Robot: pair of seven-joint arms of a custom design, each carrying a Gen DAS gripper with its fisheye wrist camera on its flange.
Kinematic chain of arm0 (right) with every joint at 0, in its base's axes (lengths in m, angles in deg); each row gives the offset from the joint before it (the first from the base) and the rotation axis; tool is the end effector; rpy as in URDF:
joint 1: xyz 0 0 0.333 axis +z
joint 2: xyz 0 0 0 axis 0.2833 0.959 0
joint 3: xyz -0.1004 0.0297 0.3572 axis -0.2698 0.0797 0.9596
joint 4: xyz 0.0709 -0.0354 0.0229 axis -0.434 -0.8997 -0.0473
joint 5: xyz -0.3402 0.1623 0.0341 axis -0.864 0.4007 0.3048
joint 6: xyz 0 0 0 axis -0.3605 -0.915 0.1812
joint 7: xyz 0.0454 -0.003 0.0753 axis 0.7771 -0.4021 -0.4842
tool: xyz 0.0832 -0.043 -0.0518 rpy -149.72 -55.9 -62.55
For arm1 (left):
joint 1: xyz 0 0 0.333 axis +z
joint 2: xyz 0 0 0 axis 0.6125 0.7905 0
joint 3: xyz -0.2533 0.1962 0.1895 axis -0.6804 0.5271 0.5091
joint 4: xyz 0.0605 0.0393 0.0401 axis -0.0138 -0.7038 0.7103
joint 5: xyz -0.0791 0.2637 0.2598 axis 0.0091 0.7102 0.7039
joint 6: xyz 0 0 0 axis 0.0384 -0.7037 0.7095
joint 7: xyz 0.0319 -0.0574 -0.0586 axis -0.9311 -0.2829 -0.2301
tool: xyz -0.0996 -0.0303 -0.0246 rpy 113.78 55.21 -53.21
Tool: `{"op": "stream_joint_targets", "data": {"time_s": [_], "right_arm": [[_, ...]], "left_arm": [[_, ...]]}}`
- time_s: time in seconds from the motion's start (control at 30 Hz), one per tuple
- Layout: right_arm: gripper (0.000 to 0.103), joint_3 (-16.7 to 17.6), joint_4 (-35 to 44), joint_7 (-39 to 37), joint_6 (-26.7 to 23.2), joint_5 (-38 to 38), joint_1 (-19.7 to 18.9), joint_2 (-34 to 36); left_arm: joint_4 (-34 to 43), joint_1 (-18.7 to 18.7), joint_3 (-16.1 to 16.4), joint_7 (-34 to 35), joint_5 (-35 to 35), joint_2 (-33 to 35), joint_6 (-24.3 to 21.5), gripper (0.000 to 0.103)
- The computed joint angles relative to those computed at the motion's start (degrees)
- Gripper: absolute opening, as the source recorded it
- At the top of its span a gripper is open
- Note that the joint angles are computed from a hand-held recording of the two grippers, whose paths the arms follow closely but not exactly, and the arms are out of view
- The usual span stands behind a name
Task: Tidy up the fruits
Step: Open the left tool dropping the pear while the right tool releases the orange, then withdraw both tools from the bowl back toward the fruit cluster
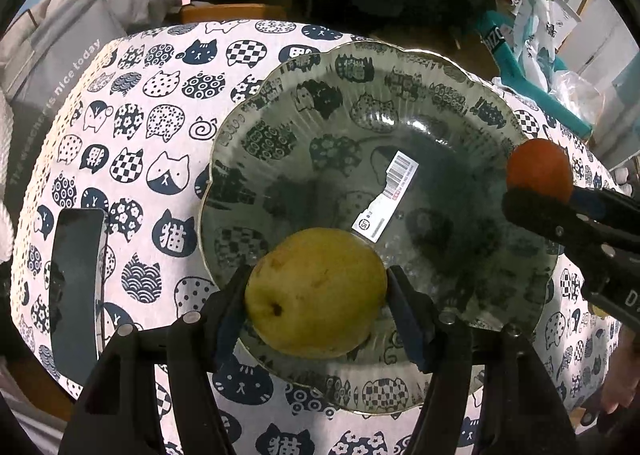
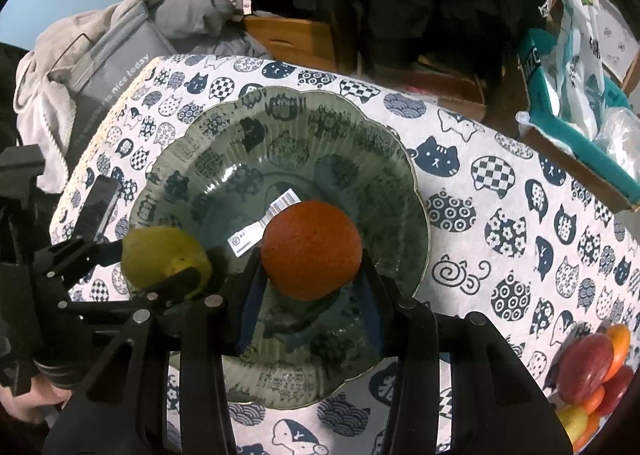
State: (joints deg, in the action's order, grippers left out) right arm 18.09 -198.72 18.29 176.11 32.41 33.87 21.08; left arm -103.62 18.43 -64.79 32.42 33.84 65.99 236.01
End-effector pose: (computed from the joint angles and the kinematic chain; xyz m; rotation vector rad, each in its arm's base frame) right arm 0.4527 0.1733 0.3452 -2.2662 1.4851 -0.0225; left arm 0.3887 -0.2545 0.3125 -2.2326 1.9239 -0.3842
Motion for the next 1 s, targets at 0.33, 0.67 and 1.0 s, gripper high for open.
{"op": "stream_joint_targets", "data": {"time_s": [0.33,0.67,1.0], "right_arm": [[0.044,0.3,0.2,2.3,-1.1,-2.6,0.1,0.7],[0.055,-0.2,0.5,-2.0,-1.7,3.1,-0.1,-1.3],[0.055,-2.3,-3.3,6.9,4.2,-7.2,1.5,-5.9]], "left_arm": [[-0.8,1.3,-1.0,-4.8,6.3,-2.8,-0.7,0.085],[-0.7,2.2,-2.2,-6.2,7.1,-4.1,-1.5,0.085],[-0.5,3.2,-4.5,-8.7,9.2,-7.6,-2.6,0.085]]}}
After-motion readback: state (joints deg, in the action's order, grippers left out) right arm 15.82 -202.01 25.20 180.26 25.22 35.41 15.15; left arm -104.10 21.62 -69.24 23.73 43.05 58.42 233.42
